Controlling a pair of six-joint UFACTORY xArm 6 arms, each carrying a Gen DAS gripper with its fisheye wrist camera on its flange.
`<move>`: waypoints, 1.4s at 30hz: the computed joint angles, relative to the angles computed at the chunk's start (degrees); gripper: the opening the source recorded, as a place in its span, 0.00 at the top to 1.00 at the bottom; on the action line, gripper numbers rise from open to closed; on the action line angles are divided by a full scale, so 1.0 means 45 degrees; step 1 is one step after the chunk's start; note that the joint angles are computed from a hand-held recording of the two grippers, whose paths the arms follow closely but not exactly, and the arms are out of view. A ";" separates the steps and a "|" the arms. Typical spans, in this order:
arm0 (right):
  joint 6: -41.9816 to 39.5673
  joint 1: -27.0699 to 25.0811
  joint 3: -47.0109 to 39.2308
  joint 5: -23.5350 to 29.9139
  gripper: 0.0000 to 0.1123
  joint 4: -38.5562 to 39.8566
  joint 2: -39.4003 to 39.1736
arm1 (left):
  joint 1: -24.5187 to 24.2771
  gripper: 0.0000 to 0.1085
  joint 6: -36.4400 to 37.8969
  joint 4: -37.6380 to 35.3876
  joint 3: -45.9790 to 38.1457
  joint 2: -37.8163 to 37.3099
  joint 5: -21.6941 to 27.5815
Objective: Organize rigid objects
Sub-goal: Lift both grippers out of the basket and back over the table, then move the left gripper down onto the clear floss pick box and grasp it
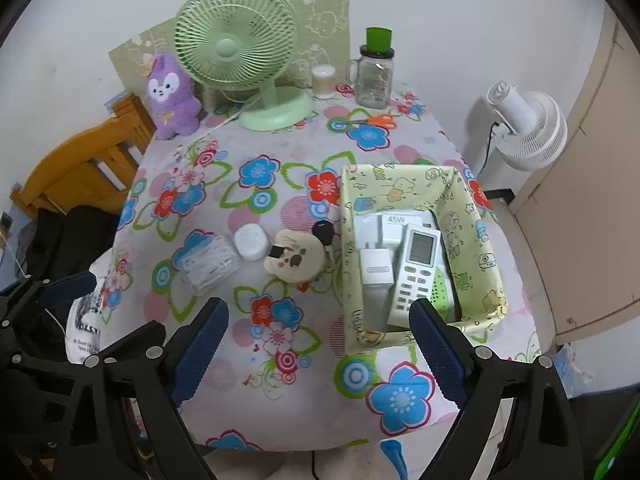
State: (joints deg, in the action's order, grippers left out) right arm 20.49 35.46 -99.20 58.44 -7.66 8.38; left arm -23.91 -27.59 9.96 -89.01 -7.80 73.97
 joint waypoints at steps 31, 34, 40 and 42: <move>-0.3549 -0.0728 -0.1920 0.0173 0.15 0.2047 0.1381 | -0.0302 0.16 -0.1643 0.1069 -0.1374 0.1284 0.0697; -0.3297 -0.0605 -0.2343 0.0271 0.15 0.1808 0.1754 | 0.0004 0.16 -0.1130 0.0929 -0.1137 0.1248 0.0324; -0.1793 -0.0173 -0.3279 0.0538 0.15 0.0683 0.2533 | 0.0850 0.16 0.0282 0.0027 -0.0605 0.1126 -0.0517; -0.1294 -0.0078 -0.3789 0.0842 0.15 0.0601 0.2935 | 0.1120 0.16 0.0896 -0.0196 -0.0460 0.1121 -0.0776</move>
